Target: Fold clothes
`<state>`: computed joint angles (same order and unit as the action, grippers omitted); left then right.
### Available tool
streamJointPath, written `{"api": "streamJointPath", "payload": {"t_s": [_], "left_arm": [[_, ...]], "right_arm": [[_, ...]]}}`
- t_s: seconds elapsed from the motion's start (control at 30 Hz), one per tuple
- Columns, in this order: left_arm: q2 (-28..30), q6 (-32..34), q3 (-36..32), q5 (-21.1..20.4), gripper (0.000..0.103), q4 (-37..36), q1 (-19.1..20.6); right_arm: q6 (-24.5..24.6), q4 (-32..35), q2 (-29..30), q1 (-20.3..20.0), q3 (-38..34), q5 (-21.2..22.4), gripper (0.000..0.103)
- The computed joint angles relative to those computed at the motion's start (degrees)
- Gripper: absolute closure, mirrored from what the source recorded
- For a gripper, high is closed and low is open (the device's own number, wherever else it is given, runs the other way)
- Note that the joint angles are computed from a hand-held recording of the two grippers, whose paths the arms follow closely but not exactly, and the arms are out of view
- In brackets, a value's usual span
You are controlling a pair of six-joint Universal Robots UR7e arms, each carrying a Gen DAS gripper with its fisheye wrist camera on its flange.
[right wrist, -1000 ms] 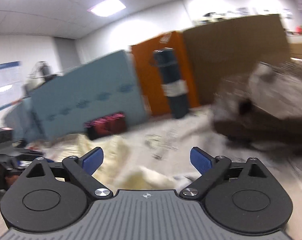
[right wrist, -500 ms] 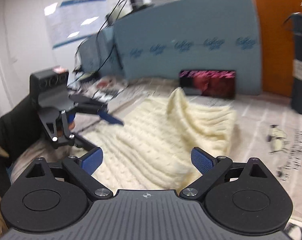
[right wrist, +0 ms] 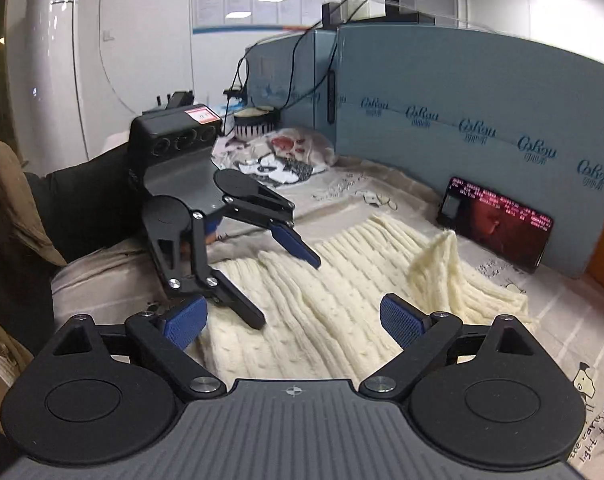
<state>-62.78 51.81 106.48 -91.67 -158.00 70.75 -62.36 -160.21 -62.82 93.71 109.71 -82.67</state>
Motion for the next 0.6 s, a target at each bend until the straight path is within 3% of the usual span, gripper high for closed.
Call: {"api": "streamJointPath", "payload": {"t_s": [0.07, 0.2, 0.33, 0.43, 0.5, 0.53, 0.6], "left_arm": [[0.0, -0.1, -0.1, -0.2, 0.02, 0.1, 0.1], [0.1, -0.2, -0.3, -0.3, 0.02, 0.3, 0.2], [0.1, 0.2, -0.1, -0.1, 0.022, -0.1, 0.1], [-0.1, 1.6, 0.2, -0.3, 0.036, 0.1, 0.0], [-0.3, 3.1, 0.6, -0.7, 0.053, 0.1, -0.1], [-0.4, 3.8, 0.9, -0.8, 0.054, -0.3, -0.1], [-0.8, 4.6, 1.6, -1.1, 0.072, -1.4, -0.2]], "right_arm": [[2.9, 4.5, 1.1, -0.9, -2.7, -0.3, 0.01], [6.0, 4.7, 2.9, -1.9, -4.8, -3.5, 0.011], [8.3, 4.9, 3.4, -3.2, -5.8, -4.0, 0.028], [6.5, 4.8, 3.0, -3.3, -5.0, -3.6, 0.044], [5.0, 3.8, 2.7, -3.0, -4.1, -4.1, 0.048], [4.6, 3.8, 2.6, -3.0, -3.9, -4.1, 0.052], [3.9, 5.6, 2.1, -3.1, -4.0, -3.2, 0.067]]}}
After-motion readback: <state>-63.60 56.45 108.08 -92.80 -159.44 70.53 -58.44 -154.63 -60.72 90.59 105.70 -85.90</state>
